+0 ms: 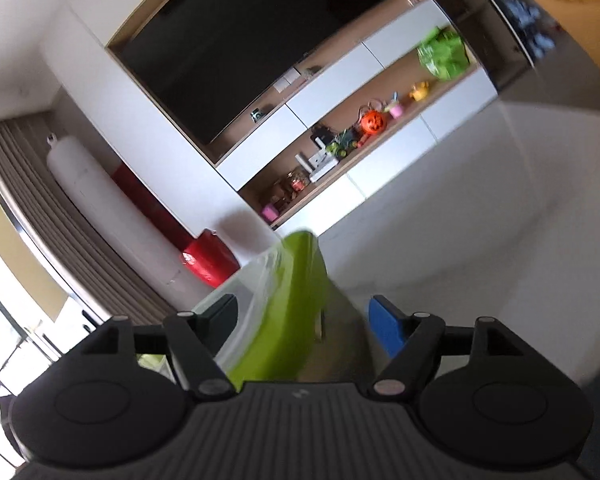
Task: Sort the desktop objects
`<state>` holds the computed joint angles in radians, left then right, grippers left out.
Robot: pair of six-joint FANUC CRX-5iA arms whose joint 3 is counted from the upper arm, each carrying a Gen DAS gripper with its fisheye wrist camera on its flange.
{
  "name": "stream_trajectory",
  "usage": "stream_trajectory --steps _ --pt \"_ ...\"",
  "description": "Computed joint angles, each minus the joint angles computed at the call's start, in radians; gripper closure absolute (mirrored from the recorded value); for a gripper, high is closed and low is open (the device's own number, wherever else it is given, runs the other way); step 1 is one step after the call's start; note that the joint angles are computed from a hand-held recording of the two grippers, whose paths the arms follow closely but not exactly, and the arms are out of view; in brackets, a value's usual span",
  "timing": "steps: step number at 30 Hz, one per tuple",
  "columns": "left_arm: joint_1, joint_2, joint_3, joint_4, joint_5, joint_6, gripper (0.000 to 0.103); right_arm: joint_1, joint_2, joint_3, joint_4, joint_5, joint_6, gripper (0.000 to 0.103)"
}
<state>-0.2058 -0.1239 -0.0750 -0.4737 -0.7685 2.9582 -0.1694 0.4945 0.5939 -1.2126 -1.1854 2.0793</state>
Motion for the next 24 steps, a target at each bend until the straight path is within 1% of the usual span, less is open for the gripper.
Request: stream_trajectory --steps 2,4,6,7,8,9,10,12,14,16,18,20,23,24 --pt "0.012 0.01 -0.006 0.059 0.004 -0.054 0.01 -0.004 0.01 0.004 0.015 -0.039 -0.033 0.026" --pt "0.012 0.019 -0.006 0.059 0.009 -0.044 0.008 0.0 0.02 0.011 0.024 -0.054 -0.059 0.027" --pt "0.006 0.026 0.002 0.038 0.007 -0.018 0.009 0.008 0.023 0.011 0.019 -0.05 -0.068 0.034" --pt "-0.01 0.039 0.027 0.004 -0.022 -0.007 0.01 0.01 0.026 0.015 0.009 -0.056 -0.059 0.042" --pt "-0.032 0.053 0.056 -0.035 -0.059 0.006 0.014 0.013 0.03 0.022 0.003 -0.062 -0.049 0.051" --pt "-0.052 0.066 0.083 -0.068 -0.087 0.013 0.017 0.016 0.033 0.031 -0.002 -0.064 -0.038 0.056" --pt "-0.068 0.083 0.115 -0.087 -0.128 0.012 0.016 0.022 0.031 0.033 0.0 -0.061 -0.023 0.061" --pt "-0.075 0.103 0.148 -0.097 -0.162 0.013 0.015 0.042 0.018 0.021 0.029 -0.023 -0.009 0.06" --pt "-0.068 0.11 0.165 -0.085 -0.169 -0.008 0.015 0.052 0.028 0.039 0.039 -0.014 -0.021 0.06" --pt "-0.088 0.121 0.191 -0.115 -0.188 -0.018 0.014 0.059 0.034 0.054 0.044 0.002 -0.024 0.06" --pt "-0.119 0.137 0.221 -0.151 -0.229 -0.028 0.013 0.066 0.027 0.047 0.049 0.035 -0.004 0.061" --pt "-0.137 0.166 0.251 -0.16 -0.272 -0.03 0.012 0.078 0.023 0.043 0.071 0.063 0.007 0.062" --pt "-0.137 0.165 0.238 -0.154 -0.262 -0.016 0.012 0.081 0.019 0.031 0.074 0.073 0.023 0.062" --pt "-0.142 0.165 0.244 -0.157 -0.273 -0.021 0.013 0.08 0.015 0.022 0.069 0.075 0.036 0.062"
